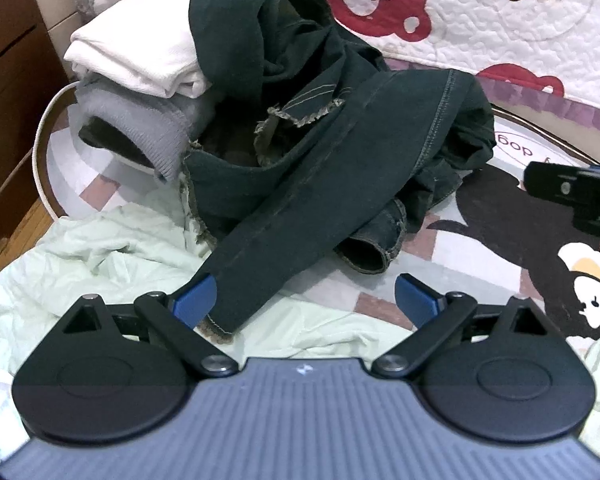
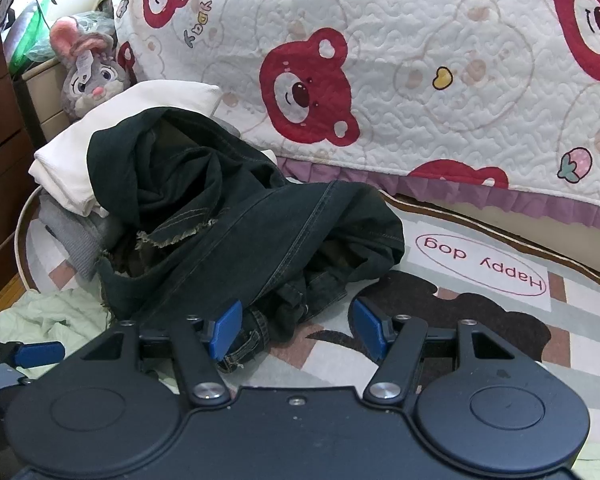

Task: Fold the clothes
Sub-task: 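Grasp the jeans with the right tool while the left tool grasps another part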

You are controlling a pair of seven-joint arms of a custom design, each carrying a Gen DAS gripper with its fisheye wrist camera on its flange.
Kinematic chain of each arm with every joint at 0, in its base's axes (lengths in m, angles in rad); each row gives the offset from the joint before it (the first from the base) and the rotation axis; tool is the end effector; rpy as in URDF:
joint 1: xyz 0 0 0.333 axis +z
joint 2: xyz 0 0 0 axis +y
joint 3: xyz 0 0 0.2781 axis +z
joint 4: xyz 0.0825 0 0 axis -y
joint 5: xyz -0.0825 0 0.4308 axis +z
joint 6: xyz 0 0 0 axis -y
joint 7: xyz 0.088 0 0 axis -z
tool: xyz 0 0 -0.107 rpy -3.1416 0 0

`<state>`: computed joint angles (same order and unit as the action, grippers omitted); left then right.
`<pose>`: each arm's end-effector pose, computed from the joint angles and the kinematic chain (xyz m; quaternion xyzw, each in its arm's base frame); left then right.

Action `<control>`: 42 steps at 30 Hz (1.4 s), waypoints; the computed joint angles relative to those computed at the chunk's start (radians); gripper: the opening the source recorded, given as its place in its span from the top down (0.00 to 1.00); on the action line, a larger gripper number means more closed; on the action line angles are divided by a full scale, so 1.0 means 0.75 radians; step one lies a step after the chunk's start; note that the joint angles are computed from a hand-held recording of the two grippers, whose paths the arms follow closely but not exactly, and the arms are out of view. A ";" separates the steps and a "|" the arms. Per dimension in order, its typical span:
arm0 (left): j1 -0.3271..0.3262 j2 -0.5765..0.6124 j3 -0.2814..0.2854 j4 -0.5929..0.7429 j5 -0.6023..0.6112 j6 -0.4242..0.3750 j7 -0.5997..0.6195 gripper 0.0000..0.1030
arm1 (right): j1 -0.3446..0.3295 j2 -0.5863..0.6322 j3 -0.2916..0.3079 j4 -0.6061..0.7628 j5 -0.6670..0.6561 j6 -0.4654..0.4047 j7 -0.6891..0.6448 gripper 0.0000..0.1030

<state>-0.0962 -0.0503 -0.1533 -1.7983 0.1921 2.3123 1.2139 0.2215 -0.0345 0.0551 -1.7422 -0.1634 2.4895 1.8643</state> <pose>0.6195 -0.1558 0.5768 -0.6821 0.6710 -0.2036 0.2077 0.6237 0.1785 0.6227 -0.6756 0.6280 -0.2448 0.2989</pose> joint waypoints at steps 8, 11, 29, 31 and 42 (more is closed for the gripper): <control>-0.003 -0.003 -0.002 -0.006 -0.008 0.013 0.070 0.06 | 0.000 -0.004 0.000 -0.010 0.011 0.006 -0.009 0.34; 0.002 -0.005 0.005 -0.027 -0.022 0.068 0.102 0.06 | -0.003 -0.015 -0.011 -0.051 0.118 0.082 -0.075 0.30; 0.084 0.452 0.037 0.384 0.065 0.533 0.401 0.24 | -0.236 0.588 0.010 0.562 1.112 -0.194 -0.389 0.22; 0.071 0.538 0.047 0.481 0.092 0.533 0.388 0.20 | -0.238 0.626 0.008 0.590 1.117 -0.179 -0.333 0.22; 0.125 0.749 -0.047 0.703 -0.145 0.267 0.395 0.89 | -0.230 0.719 0.050 0.644 1.049 -0.031 -0.308 0.22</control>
